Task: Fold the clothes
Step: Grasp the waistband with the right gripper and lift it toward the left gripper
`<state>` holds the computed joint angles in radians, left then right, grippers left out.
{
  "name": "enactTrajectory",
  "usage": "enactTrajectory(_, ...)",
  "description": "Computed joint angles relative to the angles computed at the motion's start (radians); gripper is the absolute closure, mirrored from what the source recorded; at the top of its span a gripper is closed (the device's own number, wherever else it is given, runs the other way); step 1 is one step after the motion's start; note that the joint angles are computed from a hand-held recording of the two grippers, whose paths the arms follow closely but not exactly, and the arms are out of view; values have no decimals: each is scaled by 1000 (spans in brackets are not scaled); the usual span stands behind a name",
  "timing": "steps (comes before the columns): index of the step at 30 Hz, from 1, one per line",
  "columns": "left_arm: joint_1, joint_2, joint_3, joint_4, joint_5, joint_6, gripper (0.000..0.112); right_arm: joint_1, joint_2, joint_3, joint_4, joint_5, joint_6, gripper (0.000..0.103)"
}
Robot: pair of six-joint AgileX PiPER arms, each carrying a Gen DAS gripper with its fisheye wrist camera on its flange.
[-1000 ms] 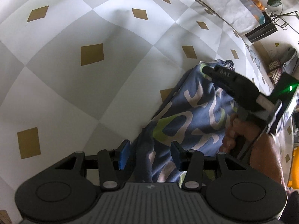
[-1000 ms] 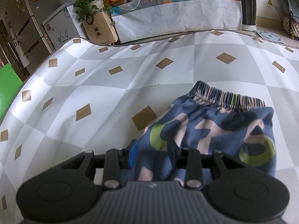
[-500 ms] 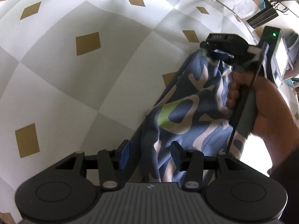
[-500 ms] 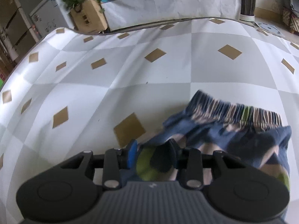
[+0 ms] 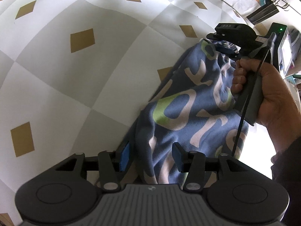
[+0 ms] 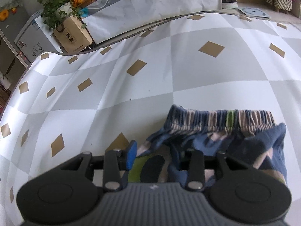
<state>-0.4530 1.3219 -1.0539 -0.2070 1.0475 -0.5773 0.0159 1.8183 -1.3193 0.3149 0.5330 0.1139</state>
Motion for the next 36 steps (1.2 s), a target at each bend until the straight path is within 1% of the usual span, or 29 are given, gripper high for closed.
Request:
enactTrajectory(3, -1, 1, -4, 3, 3, -6, 66, 3, -2, -4, 4, 16, 18, 67)
enactTrajectory(8, 4, 1, -5, -2, 4, -7, 66, 6, -1, -10, 48, 19, 32, 67)
enactTrajectory(11, 5, 0, -5, -8, 3, -4, 66, 33, 10, -28, -14, 21, 83, 67)
enactTrajectory(13, 3, -1, -6, -7, 3, -5, 66, 63, 25, -50, -125, 28, 184, 68)
enactTrajectory(14, 2, -1, -6, -7, 3, -5, 66, 80, 32, -59, -198, 33, 253, 70)
enactTrajectory(16, 3, -1, -5, -8, 4, -5, 66, 105, 41, -66, -310, 31, 362, 86)
enactTrajectory(17, 3, 0, -5, -7, 5, -7, 66, 113, 44, -67, -348, 28, 397, 89)
enactTrajectory(18, 4, 0, -4, -6, 5, -8, 66, 117, 46, -66, -375, 26, 419, 95)
enactTrajectory(20, 6, -1, -4, -8, 7, -9, 66, 124, 49, -65, -420, 23, 455, 97)
enactTrajectory(22, 5, -1, -5, -4, 7, -12, 66, 121, 42, -51, -437, -3, 469, 98)
enactTrajectory(24, 3, -1, -3, 2, 6, -15, 66, 116, 31, -38, -459, -36, 488, 99)
enactTrajectory(27, -1, -1, 1, 7, 2, -19, 66, 101, 0, -10, -503, -109, 550, 99)
enactTrajectory(30, -13, 3, -1, 24, -1, -30, 66, 77, -2, -24, -418, -126, 451, 98)
enactTrajectory(31, -12, 3, -1, 28, 0, -36, 66, 69, -5, -25, -372, -124, 406, 95)
enactTrajectory(33, -11, 3, 0, 48, 0, -60, 66, 52, -11, -25, -276, -115, 314, 93)
enactTrajectory(35, -2, 5, -1, 51, 0, -67, 66, 38, -32, -15, -173, -97, 203, 87)
enactTrajectory(36, -2, 6, -2, 53, 1, -71, 66, 38, -50, -6, -163, -84, 172, 83)
